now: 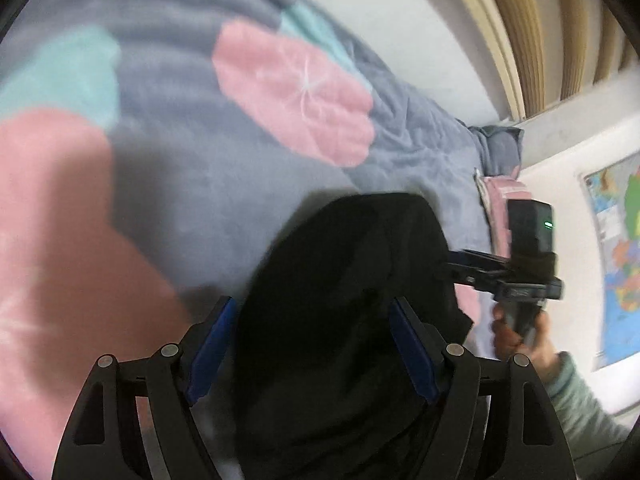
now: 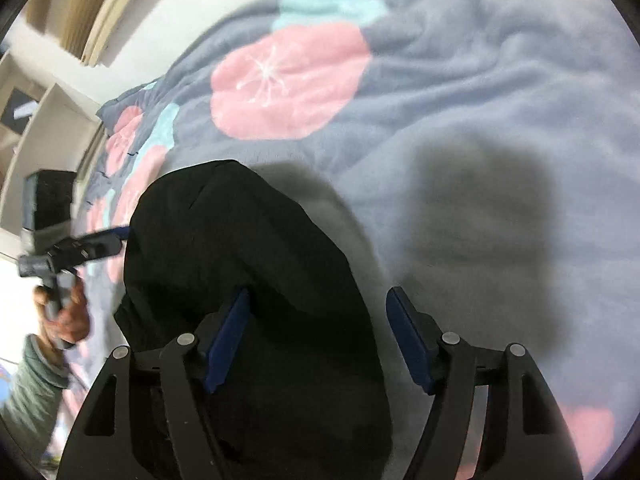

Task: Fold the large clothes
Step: 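Lift the hood with both grippers and fold it over toward the hem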

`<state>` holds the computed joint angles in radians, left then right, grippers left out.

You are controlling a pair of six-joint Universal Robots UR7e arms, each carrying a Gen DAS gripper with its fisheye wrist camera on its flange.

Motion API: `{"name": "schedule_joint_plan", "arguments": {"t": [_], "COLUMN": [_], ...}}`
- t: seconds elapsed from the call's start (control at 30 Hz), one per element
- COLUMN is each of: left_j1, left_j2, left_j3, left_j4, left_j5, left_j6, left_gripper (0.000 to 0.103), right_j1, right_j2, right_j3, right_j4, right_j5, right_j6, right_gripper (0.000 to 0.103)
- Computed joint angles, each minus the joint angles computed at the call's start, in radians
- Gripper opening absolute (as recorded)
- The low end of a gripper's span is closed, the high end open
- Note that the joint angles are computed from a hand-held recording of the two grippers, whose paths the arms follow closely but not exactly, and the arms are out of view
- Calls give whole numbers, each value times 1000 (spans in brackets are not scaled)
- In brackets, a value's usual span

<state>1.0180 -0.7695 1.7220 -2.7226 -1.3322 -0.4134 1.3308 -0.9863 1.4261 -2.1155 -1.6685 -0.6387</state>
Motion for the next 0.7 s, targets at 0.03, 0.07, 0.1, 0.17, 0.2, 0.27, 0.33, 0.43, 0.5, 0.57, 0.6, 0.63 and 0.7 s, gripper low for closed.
{"name": "schedule_joint_plan", "arguments": {"t": [0.03,0.07,0.1,0.17,0.2,0.27,0.33,0.43,0.5,0.57,0.6,0.63,0.7], "left_j1": [12,10,2,-12,-17,-47,-90,-176,-257,-338,-371,-400,-470], "left_j2": [15,24,28,35,31,7,-28,-82,-129,-171,-187,-200,-240], "left_j3": [-14,-11,-9,1,8,46,95,171,239,297,320,339,396], "left_j4": [1,-7,-11,-35,-40,-64,-89,-114,-124,-108,-97,-86,-55], "left_j5": [-31,-24,-5,9,6,43,87,174,238,293,309,321,336], "left_j6": [-1,9,20,59,74,113,135,152,157,133,120,103,47], "left_gripper": [78,78,77,47,26,21,19,19,19,19,19,19,19], "right_j1": [-3,-1,0,13,18,34,48,59,63,64,69,75,64], "right_j2": [20,25,28,13,-8,-69,-128,-270,-368,-482,-531,-562,-660], "right_j3": [-18,-22,-21,25,54,133,203,346,438,543,598,629,704], "right_j4": [24,44,55,6,-20,-84,-144,-234,-274,-320,-355,-371,-373], "right_j5": [8,20,25,9,9,3,11,52,79,92,88,84,87], "right_j6": [0,-3,-17,-79,-116,-188,-242,-336,-378,-428,-452,-461,-484], "right_gripper": [73,71,58,41,31,23,20,20,20,20,20,20,20]}}
